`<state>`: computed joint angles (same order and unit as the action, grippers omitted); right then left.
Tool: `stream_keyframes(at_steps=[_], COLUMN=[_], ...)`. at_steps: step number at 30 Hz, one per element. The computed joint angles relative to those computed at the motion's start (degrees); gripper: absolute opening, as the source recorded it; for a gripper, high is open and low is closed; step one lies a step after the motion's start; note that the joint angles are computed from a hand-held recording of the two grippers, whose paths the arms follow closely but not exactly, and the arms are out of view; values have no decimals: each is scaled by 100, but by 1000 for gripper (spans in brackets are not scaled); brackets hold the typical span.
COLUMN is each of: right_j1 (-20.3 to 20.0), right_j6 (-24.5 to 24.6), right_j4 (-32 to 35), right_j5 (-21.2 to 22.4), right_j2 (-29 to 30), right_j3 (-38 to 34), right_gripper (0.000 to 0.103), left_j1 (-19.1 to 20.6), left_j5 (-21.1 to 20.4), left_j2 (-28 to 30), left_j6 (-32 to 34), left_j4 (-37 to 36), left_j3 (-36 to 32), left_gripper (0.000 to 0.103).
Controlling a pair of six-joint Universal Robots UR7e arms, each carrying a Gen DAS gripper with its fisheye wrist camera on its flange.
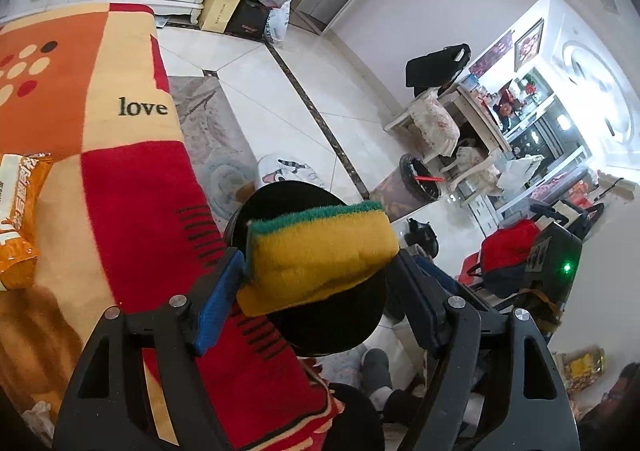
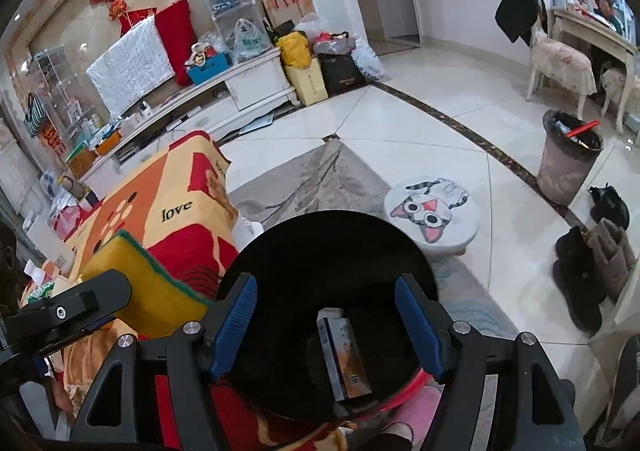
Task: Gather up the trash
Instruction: 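Open the right tool to drop the box while the left tool drops the sponge into the bin, then grasp the crumpled beige paper with the right tool while the left tool grasps the red plastic bag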
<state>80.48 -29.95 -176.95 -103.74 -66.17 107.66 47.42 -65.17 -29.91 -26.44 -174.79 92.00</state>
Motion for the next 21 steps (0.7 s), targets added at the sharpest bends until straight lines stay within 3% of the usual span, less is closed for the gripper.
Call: stream_keyframes(at_steps=[15,21], right_j1=[-60,35], right_j6=[119,133], right_j4=[4,94], right_j5=[61,107], right_j2=[-90,-35], right_j3=[18,71], right_gripper=[69,69], left_j1=[-17,-258], left_j5=[-22,641], left_j2=[-77,-332], left_j6=[-15,-148], left_j4=[98,113], left_j3=[70,426], left_gripper=[75,75])
